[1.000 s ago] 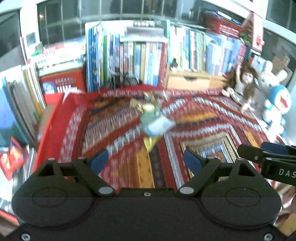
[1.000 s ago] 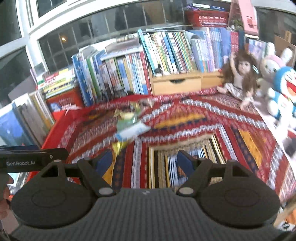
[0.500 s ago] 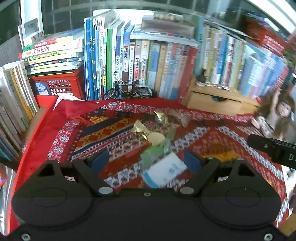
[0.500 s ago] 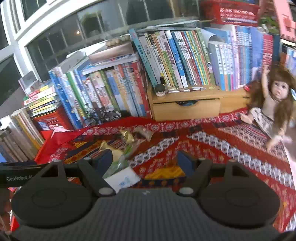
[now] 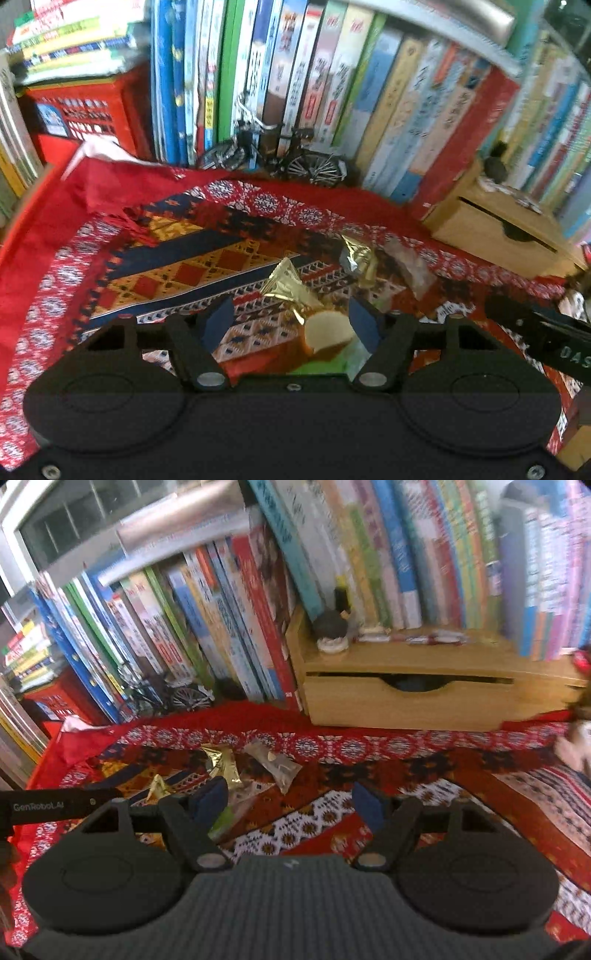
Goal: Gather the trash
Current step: 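Grasp the clear plastic wrapper with the right gripper while the left grasps crumpled gold foil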
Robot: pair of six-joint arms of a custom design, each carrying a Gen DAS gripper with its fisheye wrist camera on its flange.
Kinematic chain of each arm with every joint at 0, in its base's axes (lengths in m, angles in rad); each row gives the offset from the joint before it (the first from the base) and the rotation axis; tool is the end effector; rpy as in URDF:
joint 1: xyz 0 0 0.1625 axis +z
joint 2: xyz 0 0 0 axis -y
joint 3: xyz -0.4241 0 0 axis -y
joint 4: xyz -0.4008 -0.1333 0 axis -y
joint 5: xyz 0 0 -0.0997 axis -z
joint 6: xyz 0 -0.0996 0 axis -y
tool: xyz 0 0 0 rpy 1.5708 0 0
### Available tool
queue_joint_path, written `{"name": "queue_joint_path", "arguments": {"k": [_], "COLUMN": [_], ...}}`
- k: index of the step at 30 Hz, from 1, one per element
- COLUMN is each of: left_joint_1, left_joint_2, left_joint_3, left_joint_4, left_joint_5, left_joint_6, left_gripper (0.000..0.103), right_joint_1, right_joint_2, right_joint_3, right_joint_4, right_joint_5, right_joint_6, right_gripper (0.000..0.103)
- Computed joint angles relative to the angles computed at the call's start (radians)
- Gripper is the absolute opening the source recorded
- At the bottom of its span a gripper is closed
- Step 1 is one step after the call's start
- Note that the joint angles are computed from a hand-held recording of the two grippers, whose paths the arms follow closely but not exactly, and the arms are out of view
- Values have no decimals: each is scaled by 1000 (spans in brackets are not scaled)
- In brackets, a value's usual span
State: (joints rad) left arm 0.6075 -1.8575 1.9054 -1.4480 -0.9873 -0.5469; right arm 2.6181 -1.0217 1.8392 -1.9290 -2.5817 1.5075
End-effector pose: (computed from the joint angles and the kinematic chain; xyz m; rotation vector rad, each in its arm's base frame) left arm -0.1919 -0.3626 0.4512 0.5978 2.5093 -0.3701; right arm 0.5107 -0.2383 0.1403 -0.2279 -2.2386 1.0313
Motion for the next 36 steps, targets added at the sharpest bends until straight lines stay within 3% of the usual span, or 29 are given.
{"name": "queue_joint_path", "arguments": {"k": [6,11,14,15,19,27,36], "left_joint_1": [94,152,160,161,128,24,-179], "left_joint_2": [58,95,101,102,75,2,-112], "left_joint_3": [52,87,112,115,132,93,-32], "left_joint_4": [-121,-204,-241,-244,-253,-146,146], "left_joint_5": [-7,-28,-25,-27,-25,-20,-15], "left_joint_6": [25,25,24,24,41,-3,-126], "left_gripper": [59,55,40,39,31,30,30], "right_joint_1": [-111,-179,-215,-222,-214,-132,21], "right_joint_2": [30,68,84,85,78,44,42], "right_joint_3": [67,80,83,84,94,79,-25], "right_joint_4": [-282,-376,-409,-412,-430,-336,-145], "right_joint_5": [23,29,61,74,94,69,49], "right_joint_6": [-266,-379,-418,-423,-419,-308,-136], "right_gripper": [80,76,57,41,26,25,25]}}
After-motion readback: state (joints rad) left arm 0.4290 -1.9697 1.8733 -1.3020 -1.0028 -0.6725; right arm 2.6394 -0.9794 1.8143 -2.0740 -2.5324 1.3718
